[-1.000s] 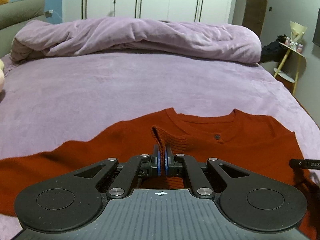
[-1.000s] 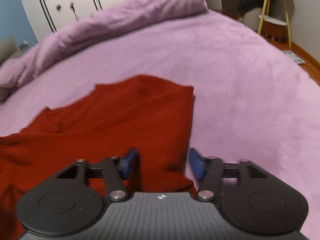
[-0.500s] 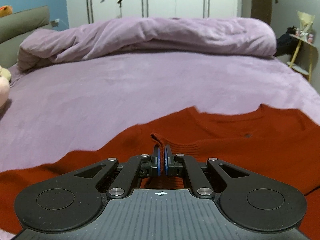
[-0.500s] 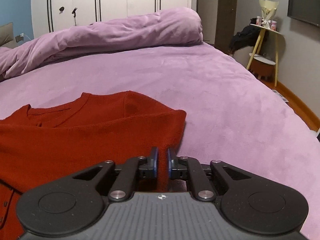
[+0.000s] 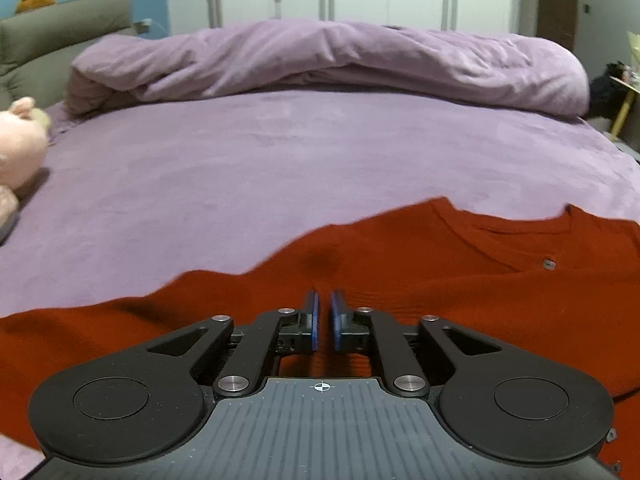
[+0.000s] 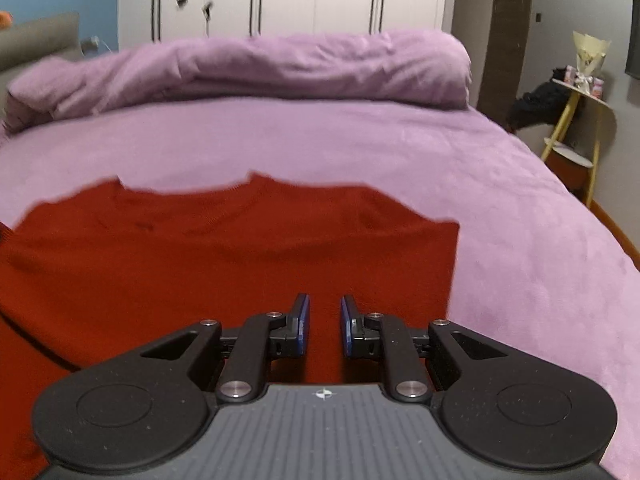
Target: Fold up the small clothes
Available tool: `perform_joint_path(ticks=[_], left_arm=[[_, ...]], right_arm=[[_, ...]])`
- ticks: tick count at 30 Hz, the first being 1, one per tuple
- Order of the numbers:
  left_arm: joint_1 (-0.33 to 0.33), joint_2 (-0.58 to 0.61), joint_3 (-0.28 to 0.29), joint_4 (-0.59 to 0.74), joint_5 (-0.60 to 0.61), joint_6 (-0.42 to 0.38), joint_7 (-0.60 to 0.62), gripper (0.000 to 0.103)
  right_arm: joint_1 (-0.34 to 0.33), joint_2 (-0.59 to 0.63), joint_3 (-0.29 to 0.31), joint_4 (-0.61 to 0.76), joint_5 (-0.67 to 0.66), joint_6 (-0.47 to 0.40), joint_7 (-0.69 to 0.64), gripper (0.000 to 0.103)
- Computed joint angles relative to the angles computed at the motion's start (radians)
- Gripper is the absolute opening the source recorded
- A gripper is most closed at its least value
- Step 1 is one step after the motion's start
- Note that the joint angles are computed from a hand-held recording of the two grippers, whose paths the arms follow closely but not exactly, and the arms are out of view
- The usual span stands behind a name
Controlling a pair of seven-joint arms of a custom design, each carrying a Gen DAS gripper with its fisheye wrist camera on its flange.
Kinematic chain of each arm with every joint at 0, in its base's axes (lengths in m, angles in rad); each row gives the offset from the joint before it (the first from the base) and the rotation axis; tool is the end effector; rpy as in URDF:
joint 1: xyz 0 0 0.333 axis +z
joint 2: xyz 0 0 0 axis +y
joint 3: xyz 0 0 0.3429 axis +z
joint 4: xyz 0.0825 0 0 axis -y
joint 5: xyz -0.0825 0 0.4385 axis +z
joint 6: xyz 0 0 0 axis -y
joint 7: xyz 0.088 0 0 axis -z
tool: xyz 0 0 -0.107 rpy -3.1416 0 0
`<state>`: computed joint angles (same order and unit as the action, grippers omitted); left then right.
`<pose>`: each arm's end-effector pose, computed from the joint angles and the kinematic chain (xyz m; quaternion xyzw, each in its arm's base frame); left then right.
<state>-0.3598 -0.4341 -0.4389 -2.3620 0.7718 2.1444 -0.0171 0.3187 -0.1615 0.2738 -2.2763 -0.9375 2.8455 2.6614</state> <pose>0.3526 -0.3407 0.5129 -0.7619 0.4931 -0.2196 0.3581 0.4473 0.3581 0.4835 -0.7352 0.5269 -0.2773 0.3240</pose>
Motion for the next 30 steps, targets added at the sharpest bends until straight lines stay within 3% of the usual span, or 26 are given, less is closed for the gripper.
perform_joint_path(ticks=[3,6,8,12,17,20,23,25,26,28,30], left_arm=[[-0.002,-0.040,-0.002,-0.023,0.010,0.028,-0.037,0.023],[-0.001,-0.044,-0.001,-0.031,0.020,0.111,-0.058,0.037],[0.000,-0.015,0.004,-0.024,0.020,0.166,-0.035,0.037],[0.005,0.085,0.009,0.028,-0.029,0.132,0.013,0.037],[-0.003,0.160,0.003,0.094,0.027,0.032,0.051,0.045],[-0.027,0.132,0.022,0.091,-0.009,0.031,0.057,0.043],[-0.039,0.070,0.016,0.043,-0.013,0.088,0.007,0.050],[-0.042,0.059,0.017,0.026,-0.034,0.115,-0.003,0.052],[-0.041,0.069,0.016,0.025,-0.046,0.119,0.001,0.052],[-0.027,0.092,-0.008,0.037,-0.011,0.093,-0.021,0.054],[-0.027,0.127,-0.019,0.068,0.015,0.047,-0.006,0.056]], right_arm=[[-0.023,0.004,-0.004,-0.010,-0.075,0.047,0.043,0.015],[-0.027,-0.002,0.003,-0.008,-0.142,0.009,0.053,0.015],[-0.025,0.010,0.004,0.006,-0.194,-0.017,0.064,0.015],[-0.002,0.041,-0.029,0.032,-0.241,-0.031,0.075,0.016],[0.016,0.056,-0.062,0.043,-0.211,-0.006,0.048,0.017],[0.042,0.016,-0.063,0.025,-0.079,-0.040,-0.034,0.017],[0.059,-0.063,-0.084,-0.066,0.106,0.083,-0.127,0.017],[0.100,-0.090,-0.107,-0.114,0.229,0.094,-0.241,0.017],[0.082,-0.094,-0.082,-0.124,0.218,0.081,-0.248,0.017],[-0.028,-0.105,0.012,-0.141,0.062,0.126,-0.134,0.018],[-0.073,-0.101,0.058,-0.134,0.037,0.124,-0.118,0.018]])
